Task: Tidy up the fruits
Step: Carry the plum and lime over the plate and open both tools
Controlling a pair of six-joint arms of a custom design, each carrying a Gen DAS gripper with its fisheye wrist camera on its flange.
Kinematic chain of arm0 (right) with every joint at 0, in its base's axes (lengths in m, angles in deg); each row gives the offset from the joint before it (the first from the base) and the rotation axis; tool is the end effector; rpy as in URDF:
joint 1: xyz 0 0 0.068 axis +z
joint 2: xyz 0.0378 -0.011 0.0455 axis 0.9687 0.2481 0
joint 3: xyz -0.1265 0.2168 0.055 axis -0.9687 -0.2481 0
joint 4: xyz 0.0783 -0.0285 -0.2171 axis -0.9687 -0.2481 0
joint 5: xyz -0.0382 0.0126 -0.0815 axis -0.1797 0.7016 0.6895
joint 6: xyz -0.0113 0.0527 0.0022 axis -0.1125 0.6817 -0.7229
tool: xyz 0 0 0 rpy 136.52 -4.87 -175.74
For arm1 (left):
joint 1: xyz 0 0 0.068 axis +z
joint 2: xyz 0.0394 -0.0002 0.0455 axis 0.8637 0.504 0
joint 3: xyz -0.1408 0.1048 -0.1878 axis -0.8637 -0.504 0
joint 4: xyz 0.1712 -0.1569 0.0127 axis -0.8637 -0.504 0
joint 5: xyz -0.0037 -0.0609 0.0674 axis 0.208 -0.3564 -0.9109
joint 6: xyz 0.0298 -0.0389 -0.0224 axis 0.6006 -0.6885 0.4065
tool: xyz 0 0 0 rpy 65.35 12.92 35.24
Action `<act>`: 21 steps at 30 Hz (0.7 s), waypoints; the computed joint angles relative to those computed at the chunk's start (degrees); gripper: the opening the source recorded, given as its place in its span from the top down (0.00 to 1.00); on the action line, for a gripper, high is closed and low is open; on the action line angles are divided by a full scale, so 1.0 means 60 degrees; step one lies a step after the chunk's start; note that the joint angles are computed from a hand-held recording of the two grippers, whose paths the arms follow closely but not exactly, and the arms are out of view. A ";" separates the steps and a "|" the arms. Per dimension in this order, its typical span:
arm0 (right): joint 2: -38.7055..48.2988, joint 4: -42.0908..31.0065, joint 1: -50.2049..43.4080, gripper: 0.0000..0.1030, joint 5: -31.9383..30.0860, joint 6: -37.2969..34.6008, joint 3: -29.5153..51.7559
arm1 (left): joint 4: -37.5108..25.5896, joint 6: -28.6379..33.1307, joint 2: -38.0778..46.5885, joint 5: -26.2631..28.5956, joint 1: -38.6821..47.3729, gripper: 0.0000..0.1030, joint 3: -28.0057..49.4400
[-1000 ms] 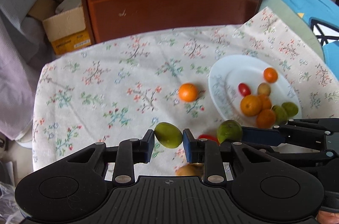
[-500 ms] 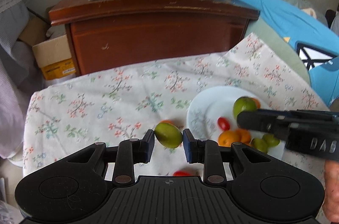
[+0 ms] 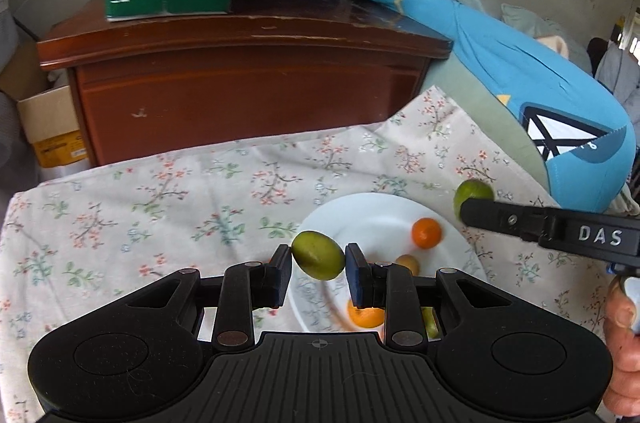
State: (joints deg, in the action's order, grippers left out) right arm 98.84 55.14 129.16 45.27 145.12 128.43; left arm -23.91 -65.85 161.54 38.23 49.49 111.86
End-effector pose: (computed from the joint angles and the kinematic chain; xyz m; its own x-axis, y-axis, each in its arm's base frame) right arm 0.2127 0.2478 0.1023 -0.4924 0.4774 -0.7278 0.2697 0.8787 0.3940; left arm 0.3274 -0.0763 0.1021 -0.6066 0.3326 -0.7221 0.6328 0.7518 -0.1853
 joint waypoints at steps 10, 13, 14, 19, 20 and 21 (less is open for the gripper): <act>0.0418 -0.0846 -0.0258 0.72 -0.0838 0.1480 0.0163 | 0.0094 -0.0053 0.0647 -0.0041 -0.0340 0.74 0.0296; 0.0540 -0.0977 -0.0282 0.72 -0.1021 0.1848 0.0169 | 0.0096 -0.0076 0.0847 -0.0072 -0.0392 0.74 0.0420; 0.0575 -0.1034 -0.0301 0.72 -0.1097 0.1976 0.0180 | 0.0075 -0.0111 0.0935 -0.0083 -0.0409 0.74 0.0490; 0.0713 -0.1263 -0.0317 0.72 -0.1168 0.2287 0.0283 | -0.0111 -0.0162 0.1200 0.0056 -0.0443 0.74 0.0737; 0.0723 -0.1230 -0.0326 0.71 -0.1207 0.2350 0.0257 | -0.0077 -0.0183 0.1222 0.0048 -0.0460 0.74 0.0732; 0.0730 -0.1222 -0.0339 0.71 -0.1229 0.2403 0.0243 | -0.0020 -0.0204 0.1234 0.0024 -0.0490 0.74 0.0713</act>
